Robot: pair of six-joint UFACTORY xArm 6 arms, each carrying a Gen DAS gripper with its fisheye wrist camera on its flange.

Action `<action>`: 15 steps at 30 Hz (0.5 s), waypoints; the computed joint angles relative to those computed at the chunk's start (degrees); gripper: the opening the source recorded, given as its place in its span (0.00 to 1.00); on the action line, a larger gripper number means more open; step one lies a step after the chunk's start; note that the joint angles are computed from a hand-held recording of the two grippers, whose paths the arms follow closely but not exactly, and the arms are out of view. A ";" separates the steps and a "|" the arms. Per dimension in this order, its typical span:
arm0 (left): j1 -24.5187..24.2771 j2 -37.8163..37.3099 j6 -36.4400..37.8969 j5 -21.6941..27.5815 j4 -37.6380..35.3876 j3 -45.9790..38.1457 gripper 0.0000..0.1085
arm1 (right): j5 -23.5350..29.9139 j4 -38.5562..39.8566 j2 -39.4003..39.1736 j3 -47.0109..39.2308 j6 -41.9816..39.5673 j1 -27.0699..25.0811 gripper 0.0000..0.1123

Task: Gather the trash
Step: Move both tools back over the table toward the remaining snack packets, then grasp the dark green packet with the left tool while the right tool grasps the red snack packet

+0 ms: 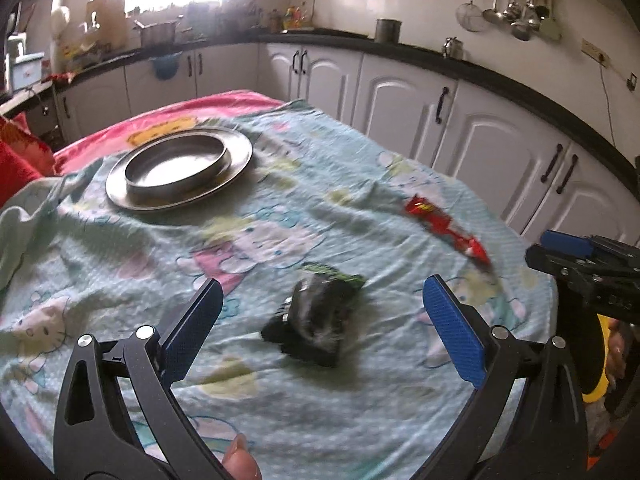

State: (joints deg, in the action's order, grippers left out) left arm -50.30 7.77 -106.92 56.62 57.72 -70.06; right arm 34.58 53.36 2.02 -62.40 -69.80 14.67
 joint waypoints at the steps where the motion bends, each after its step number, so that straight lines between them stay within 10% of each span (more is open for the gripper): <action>1: 0.38 -0.37 -0.17 -0.70 -0.26 0.69 0.85 | -0.21 -0.69 1.00 -0.78 0.71 0.55 0.51; 15: 5.37 0.47 2.43 -12.43 -5.92 4.04 0.71 | -3.09 -10.38 12.59 -8.93 10.98 5.07 0.42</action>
